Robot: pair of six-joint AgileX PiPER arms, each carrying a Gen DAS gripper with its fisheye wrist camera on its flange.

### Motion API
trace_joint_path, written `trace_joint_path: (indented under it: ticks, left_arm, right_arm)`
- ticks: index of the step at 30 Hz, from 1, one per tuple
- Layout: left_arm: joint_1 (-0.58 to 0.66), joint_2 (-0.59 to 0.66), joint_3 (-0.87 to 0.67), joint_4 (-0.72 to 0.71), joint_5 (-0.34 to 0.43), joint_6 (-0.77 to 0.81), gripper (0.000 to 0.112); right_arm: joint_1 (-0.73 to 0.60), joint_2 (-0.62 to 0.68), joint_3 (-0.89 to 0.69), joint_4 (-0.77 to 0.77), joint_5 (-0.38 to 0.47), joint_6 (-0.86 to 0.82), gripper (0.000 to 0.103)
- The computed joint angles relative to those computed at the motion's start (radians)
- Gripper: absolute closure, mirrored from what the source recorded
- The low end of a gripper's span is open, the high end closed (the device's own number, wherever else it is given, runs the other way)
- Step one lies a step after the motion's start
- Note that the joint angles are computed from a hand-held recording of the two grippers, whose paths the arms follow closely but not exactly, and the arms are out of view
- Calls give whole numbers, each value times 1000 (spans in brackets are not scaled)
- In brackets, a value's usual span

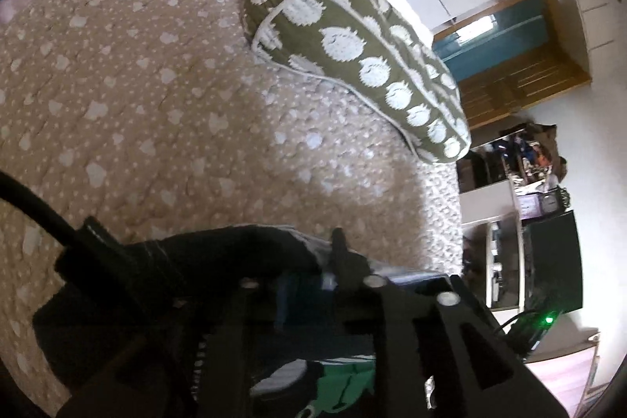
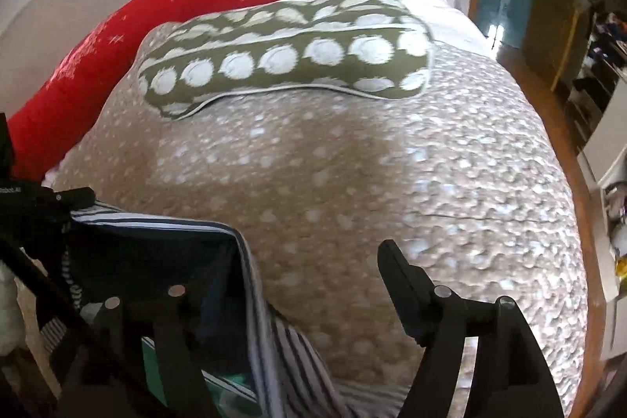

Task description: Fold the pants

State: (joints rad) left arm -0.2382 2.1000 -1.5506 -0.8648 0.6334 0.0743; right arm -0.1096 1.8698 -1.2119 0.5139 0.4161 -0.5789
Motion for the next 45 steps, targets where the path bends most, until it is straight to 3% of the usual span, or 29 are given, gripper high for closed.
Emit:
trace_joint_path:
  ticks: [2,6,11,15,21,26,32,34,36,38,40,41,42,43,45]
  left_arm:
    - [6,-9,8,-41,-2,24,67]
    - [8,-51,42,-22,-19,-3,67]
    - [22,-161,159,3,-63,-9,66]
    - [26,-280,305,79,-118,-19,63]
    - [76,-480,610,49,-209,75,60]
    - [126,-539,773,-202,-227,332,54]
    - [104,-440,816,-486,-206,603,52]
    - [88,-389,807,-589,-170,702,43]
    - [43,-378,811,-681,-224,759,36]
    - [16,-375,791,-645,-252,708,37]
    - [17,-368,762,-533,-224,606,79]
    - [36,-357,749,-507,-169,591,88]
    - [48,-360,750,-506,-141,594,89]
    - [50,-379,756,-477,-144,572,90]
    - [60,-419,769,-424,-138,528,92]
  right_arm:
    - [-19,-21,12,-40,-20,45,26]
    - [-97,-41,0,17,20,58,25]
    - [-152,-114,55,-70,-22,152,25]
    - [-218,-190,157,82,9,-39,25]
    - [-397,-335,438,477,117,-487,23]
    - [-576,-372,621,710,235,-713,21]
    - [-657,-290,678,845,316,-816,21]
    - [-646,-267,675,897,329,-842,21]
    - [-634,-224,659,942,356,-848,22]
    - [-618,-170,642,992,379,-841,28]
    - [-605,-126,632,1033,404,-845,57]
    - [-610,-94,617,1021,447,-829,69]
    - [-621,-70,605,1004,491,-815,84]
    - [-638,-48,594,982,550,-797,91]
    - [-667,-70,605,966,590,-801,93]
